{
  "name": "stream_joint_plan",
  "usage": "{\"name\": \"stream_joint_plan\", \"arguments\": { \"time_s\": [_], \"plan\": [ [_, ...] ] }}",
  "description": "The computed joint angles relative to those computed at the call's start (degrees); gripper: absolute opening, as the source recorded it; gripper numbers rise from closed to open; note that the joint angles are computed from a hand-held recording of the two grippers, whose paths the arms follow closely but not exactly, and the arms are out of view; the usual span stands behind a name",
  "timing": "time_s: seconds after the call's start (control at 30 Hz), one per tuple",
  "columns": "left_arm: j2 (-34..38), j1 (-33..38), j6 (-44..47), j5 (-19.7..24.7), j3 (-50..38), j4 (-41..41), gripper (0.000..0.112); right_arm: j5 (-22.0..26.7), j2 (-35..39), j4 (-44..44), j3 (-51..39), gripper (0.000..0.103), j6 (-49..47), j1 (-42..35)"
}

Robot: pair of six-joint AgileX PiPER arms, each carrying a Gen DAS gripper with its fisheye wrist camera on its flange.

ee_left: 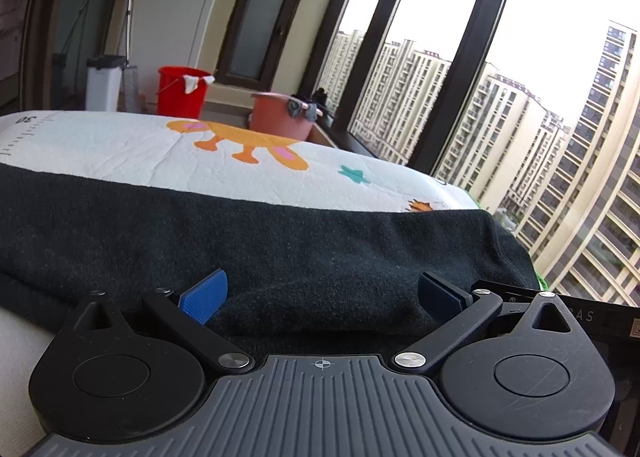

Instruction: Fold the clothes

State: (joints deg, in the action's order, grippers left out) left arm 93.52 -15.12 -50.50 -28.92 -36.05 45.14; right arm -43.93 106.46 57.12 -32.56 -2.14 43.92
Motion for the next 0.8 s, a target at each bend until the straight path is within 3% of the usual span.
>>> {"name": "stream_joint_plan", "arguments": {
  "time_s": [0.2, 0.3, 0.37, 0.43, 0.53, 0.6, 0.67, 0.7, 0.73, 0.8],
  "plan": [
    [-0.73, -3.56, 5.81, 5.4, -0.96, -5.71, 0.103, -1.38, -0.78, -6.51, 2.82, 0.103, 7.69, -1.2],
    [-0.6, -3.12, 4.82, 4.69, -0.87, -4.83, 0.103, -4.37, -1.11, -15.11, 6.34, 0.103, 17.32, -3.34],
    [-0.54, -2.67, 4.12, 4.01, -0.68, -4.09, 0.103, -3.49, -2.55, -19.72, 7.92, 0.103, 19.93, -5.31],
    [-0.48, -2.12, 3.23, 3.18, -0.49, -3.21, 0.103, -2.47, -4.76, -19.78, 9.34, 0.103, 22.8, -5.2],
    [-0.27, -0.85, 1.29, 1.29, -0.11, -1.27, 0.103, -7.97, -7.65, -17.96, 13.62, 0.102, 30.46, -1.02],
    [-0.09, -0.19, 0.22, 0.21, 0.05, -0.29, 0.103, -12.21, -8.97, -14.6, 15.92, 0.092, 34.46, 3.51],
    [-0.03, 0.22, -0.46, -0.44, 0.17, 0.34, 0.103, -13.29, -9.69, -13.89, 17.13, 0.06, 38.55, 5.46],
    [-0.01, 0.36, -0.7, -0.67, 0.21, 0.56, 0.103, -12.81, -10.09, -13.62, 17.48, 0.052, 40.57, 6.0],
    [0.02, 0.5, -0.93, -0.9, 0.25, 0.77, 0.103, -12.17, -9.98, -11.76, 17.38, 0.046, 41.47, 6.76],
    [0.1, 1.01, -1.58, -1.62, 0.39, 1.45, 0.103, -11.77, -8.75, -8.09, 17.12, 0.047, 43.75, 8.19]
  ]
}}
